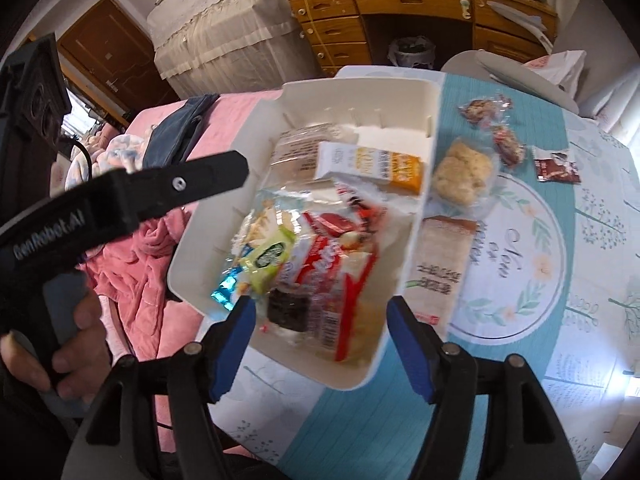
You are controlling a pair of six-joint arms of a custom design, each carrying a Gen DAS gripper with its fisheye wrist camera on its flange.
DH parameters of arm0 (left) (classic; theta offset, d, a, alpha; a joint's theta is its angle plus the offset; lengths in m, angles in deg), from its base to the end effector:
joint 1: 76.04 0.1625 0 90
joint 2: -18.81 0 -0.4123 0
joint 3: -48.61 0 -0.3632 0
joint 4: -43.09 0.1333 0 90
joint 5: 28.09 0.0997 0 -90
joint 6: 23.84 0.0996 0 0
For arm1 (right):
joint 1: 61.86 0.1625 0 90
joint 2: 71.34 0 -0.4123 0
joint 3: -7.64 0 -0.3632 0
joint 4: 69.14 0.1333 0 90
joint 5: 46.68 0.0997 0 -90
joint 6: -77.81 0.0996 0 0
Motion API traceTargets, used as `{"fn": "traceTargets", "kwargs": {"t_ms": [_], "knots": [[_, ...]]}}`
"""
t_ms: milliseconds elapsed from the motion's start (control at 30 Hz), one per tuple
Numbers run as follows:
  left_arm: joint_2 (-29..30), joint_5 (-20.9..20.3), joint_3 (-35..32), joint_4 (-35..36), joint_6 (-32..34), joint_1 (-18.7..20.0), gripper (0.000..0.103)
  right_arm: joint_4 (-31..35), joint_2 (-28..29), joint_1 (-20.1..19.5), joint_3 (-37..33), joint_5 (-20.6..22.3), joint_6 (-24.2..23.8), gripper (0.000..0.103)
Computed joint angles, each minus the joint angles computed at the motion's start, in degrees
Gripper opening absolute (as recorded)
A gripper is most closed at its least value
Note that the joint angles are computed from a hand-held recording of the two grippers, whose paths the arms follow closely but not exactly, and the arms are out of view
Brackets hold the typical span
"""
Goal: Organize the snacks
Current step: 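Move the left gripper to the clear nut cookie bag while the right gripper approaches the red-and-white wrapped snack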
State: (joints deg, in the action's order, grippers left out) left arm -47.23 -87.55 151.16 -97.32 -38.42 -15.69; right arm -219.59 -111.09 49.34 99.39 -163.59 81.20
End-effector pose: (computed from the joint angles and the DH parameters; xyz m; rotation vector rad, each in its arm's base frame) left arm -0.1255 -0.5922 0.2639 0.2630 2.6679 -0.5780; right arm 0.3181 -0.5762 0.0667 0.3701 -2.6696 0.3318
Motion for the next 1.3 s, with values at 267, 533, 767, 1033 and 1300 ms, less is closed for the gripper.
{"fn": "traceTargets", "kwargs": {"t_ms": [267,533,767,1033,1300], "knots": [[7.04,-0.95,-8.56,2.98,-3.32,-2.72,0.075,-2.03,-4.05,-2.80,2.52,-1.89,-2.49,0.073],[17.00,1.21,-20.32,10.86,-6.15,-4.55,0.079,-3.55,-7.31,-7.56,3.15,-0.19,-4.14,0.073],[28.16,2.66,-34.17,19.98,-8.45,-4.50,0.080,-3.85,-7.68,-11.33,1.34,-0.52,-6.13,0.073],[40.28,3.14,-50.38,30.51,-10.36,-3.73,0.080,-10.60,-5.64,-15.22,-0.61,-1.94,-10.16,0.073],[51.12,3.98,-66.96,42.72,-13.81,-1.80,0.080,-25.25,-0.55,-17.79,-1.85,-4.72,-18.26,0.073]]}}
